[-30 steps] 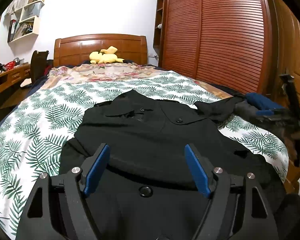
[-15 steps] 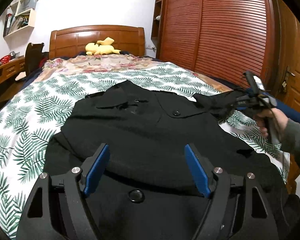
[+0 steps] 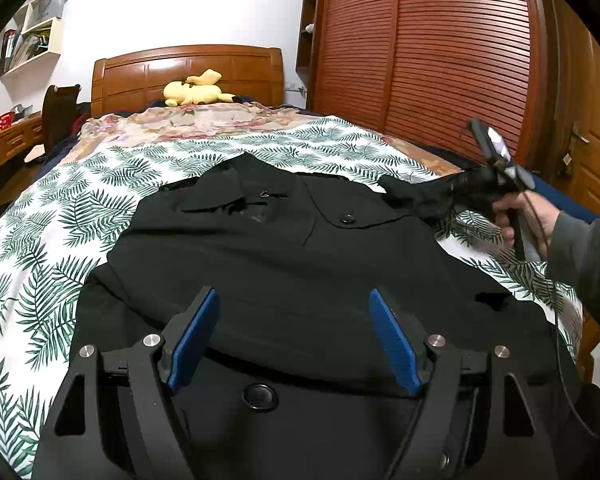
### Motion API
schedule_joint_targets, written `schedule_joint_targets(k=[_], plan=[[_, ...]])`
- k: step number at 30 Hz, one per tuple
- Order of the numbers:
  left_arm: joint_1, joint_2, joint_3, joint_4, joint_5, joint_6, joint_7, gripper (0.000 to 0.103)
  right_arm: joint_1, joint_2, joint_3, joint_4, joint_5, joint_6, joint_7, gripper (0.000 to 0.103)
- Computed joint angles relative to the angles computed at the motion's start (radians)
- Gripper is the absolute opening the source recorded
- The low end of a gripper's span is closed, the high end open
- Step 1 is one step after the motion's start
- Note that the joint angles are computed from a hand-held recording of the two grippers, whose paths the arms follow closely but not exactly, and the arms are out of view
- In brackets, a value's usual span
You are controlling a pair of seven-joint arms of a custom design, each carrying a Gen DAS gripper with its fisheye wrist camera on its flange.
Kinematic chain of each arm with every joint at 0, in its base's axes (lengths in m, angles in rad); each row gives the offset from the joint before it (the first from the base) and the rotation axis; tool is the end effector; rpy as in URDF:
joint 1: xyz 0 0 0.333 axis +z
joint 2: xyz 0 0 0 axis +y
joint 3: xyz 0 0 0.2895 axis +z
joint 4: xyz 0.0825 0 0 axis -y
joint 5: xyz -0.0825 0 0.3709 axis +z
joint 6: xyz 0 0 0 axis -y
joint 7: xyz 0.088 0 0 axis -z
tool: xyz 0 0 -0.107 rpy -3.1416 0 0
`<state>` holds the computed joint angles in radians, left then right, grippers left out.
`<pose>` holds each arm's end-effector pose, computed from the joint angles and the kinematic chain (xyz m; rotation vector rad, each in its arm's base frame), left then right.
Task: Fold large clothes
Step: 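Move the right tool to the other sleeve and grasp its cuff, then fold the held sleeve across the coat front toward the first sleeve with the right tool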
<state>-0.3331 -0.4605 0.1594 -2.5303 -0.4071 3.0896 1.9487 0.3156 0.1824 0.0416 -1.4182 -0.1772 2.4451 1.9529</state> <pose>0.4463 -0.0383 0.5319 -1.5444 1.7654 -1.0898 0.6056 0.2226 0.6690 -1.7180 1.6244 -0.6102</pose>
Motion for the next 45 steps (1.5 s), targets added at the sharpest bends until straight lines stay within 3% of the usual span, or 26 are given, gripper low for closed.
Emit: schedule_joint_targets(k=[6,12,17,21,24,26,29,34,39,45], plan=[[0.004,-0.007,-0.001,-0.005,0.004,0.0,-0.005,0.078,0.038,-0.111,0.065,-0.086,0.062,0.132,-0.198,0.004],[0.004,-0.008,0.0,-0.005,0.008,0.001,-0.011,0.078,0.098,-0.206,0.112,-0.216,0.144,0.103,-0.345,0.004],[0.006,-0.014,-0.003,-0.012,0.016,0.007,-0.014,0.078,0.116,-0.213,0.121,-0.243,0.07,0.016,-0.298,0.004],[0.005,-0.021,0.002,-0.018,0.021,0.009,-0.018,0.078,0.139,-0.171,0.127,-0.178,0.005,-0.042,-0.238,0.007],[0.006,-0.024,0.003,-0.02,0.025,0.01,-0.021,0.078,0.146,-0.189,0.125,-0.159,0.002,-0.05,-0.237,0.029],[0.003,-0.022,0.006,-0.017,0.026,0.01,-0.024,0.078,0.144,-0.235,0.123,-0.201,0.022,-0.012,-0.249,0.052],[0.001,-0.019,0.009,-0.015,0.027,0.01,-0.024,0.078,0.126,-0.286,0.117,-0.262,0.04,0.073,-0.244,0.056],[0.003,-0.019,0.009,-0.016,0.03,0.01,-0.023,0.078,0.088,-0.25,0.112,-0.219,-0.02,0.065,-0.143,0.058],[0.022,-0.015,-0.008,-0.018,0.042,0.018,-0.039,0.078,0.076,-0.163,0.096,-0.135,-0.121,0.014,-0.034,0.058],[0.0,-0.008,0.008,-0.023,0.051,0.056,-0.05,0.078,0.098,-0.058,0.061,-0.013,-0.194,-0.092,0.063,0.059]])
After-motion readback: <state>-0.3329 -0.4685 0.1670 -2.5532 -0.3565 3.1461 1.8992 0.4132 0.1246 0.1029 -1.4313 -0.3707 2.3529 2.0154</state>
